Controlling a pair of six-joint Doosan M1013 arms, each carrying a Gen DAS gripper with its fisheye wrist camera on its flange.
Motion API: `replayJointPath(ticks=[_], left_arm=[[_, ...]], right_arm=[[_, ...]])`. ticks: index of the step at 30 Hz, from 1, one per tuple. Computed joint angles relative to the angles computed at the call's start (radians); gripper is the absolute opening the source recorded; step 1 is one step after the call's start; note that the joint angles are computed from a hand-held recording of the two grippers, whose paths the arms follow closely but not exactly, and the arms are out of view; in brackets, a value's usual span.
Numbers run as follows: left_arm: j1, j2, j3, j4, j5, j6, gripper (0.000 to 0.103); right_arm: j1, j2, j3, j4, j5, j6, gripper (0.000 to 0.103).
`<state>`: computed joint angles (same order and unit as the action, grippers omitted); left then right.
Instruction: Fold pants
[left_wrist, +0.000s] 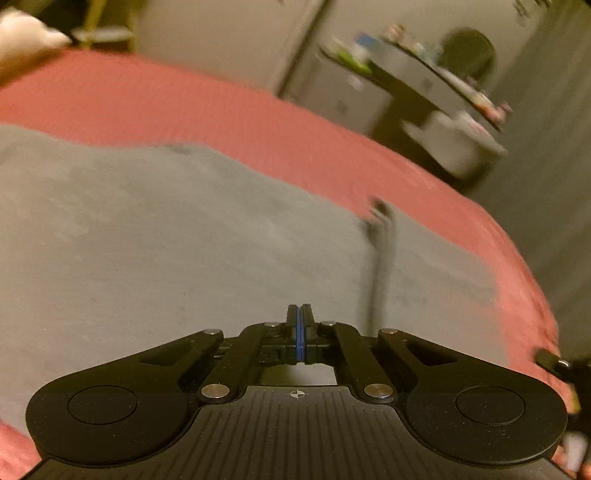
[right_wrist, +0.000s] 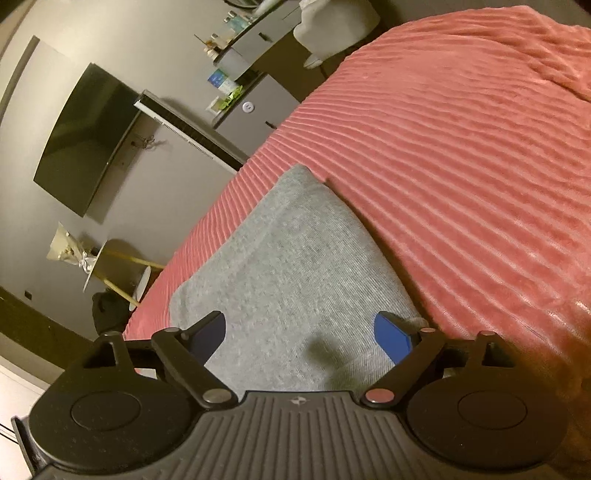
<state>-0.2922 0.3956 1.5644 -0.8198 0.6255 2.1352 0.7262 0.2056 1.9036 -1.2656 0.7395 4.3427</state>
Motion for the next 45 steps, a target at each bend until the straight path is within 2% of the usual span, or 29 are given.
replayJointPath(ticks=[1, 3, 4, 5, 7, 12, 16, 18, 19, 22, 27, 32, 35, 38, 42, 45], left_arm=[[0.018, 0.006, -0.001, -0.072, 0.028, 0.023, 0.004], [0.05, 0.031, -0.017, -0.211, 0.152, 0.071, 0.014], [0.055, 0.041, -0.024, -0.256, 0.205, 0.097, 0.035], [0.052, 0.046, -0.028, -0.272, 0.233, 0.118, 0.052], [0.034, 0.058, -0.045, -0.262, 0.275, 0.14, 0.055], [-0.008, 0.126, -0.123, -0.16, 0.378, 0.04, 0.056], [0.011, 0.173, -0.15, -0.265, 0.47, -0.014, 0.056], [0.015, 0.179, -0.146, -0.29, 0.473, -0.023, 0.043], [0.012, 0.175, -0.142, -0.264, 0.453, -0.021, 0.023], [0.013, 0.173, -0.129, -0.274, 0.442, -0.008, 0.018], [0.015, 0.13, -0.078, -0.287, 0.382, 0.105, 0.016], [0.022, 0.113, -0.061, -0.351, 0.363, 0.148, 0.014], [0.037, 0.107, -0.056, -0.362, 0.37, 0.145, 0.014], [0.044, 0.094, -0.052, -0.344, 0.338, 0.139, 0.014], [0.065, 0.082, -0.042, -0.37, 0.288, 0.109, 0.014], [0.066, 0.064, -0.038, -0.286, 0.237, 0.063, 0.014]], right_arm=[[-0.001, -0.002, 0.005, -0.013, -0.005, 0.026, 0.089], [-0.004, -0.004, 0.016, -0.038, -0.018, 0.077, 0.089], [-0.006, -0.004, 0.019, -0.043, -0.024, 0.09, 0.089], [-0.006, -0.003, 0.018, -0.039, -0.026, 0.088, 0.089], [-0.007, 0.0, 0.009, -0.018, -0.026, 0.05, 0.089], [-0.008, 0.004, -0.01, 0.04, -0.027, -0.062, 0.089], [-0.012, 0.006, -0.016, 0.064, -0.023, -0.105, 0.089], [-0.015, 0.007, -0.017, 0.069, -0.023, -0.107, 0.089], [-0.016, 0.008, -0.017, 0.072, -0.025, -0.108, 0.089], [-0.022, 0.014, -0.029, 0.107, -0.024, -0.15, 0.088], [-0.023, 0.021, -0.047, 0.163, -0.007, -0.25, 0.089], [-0.018, 0.013, -0.035, 0.135, -0.005, -0.219, 0.088], [-0.009, 0.006, -0.023, 0.095, 0.005, -0.161, 0.089], [0.004, -0.001, -0.012, 0.042, 0.026, -0.098, 0.089], [0.012, -0.005, -0.01, 0.062, 0.05, -0.078, 0.089], [0.012, -0.008, -0.003, 0.052, 0.046, -0.048, 0.089]])
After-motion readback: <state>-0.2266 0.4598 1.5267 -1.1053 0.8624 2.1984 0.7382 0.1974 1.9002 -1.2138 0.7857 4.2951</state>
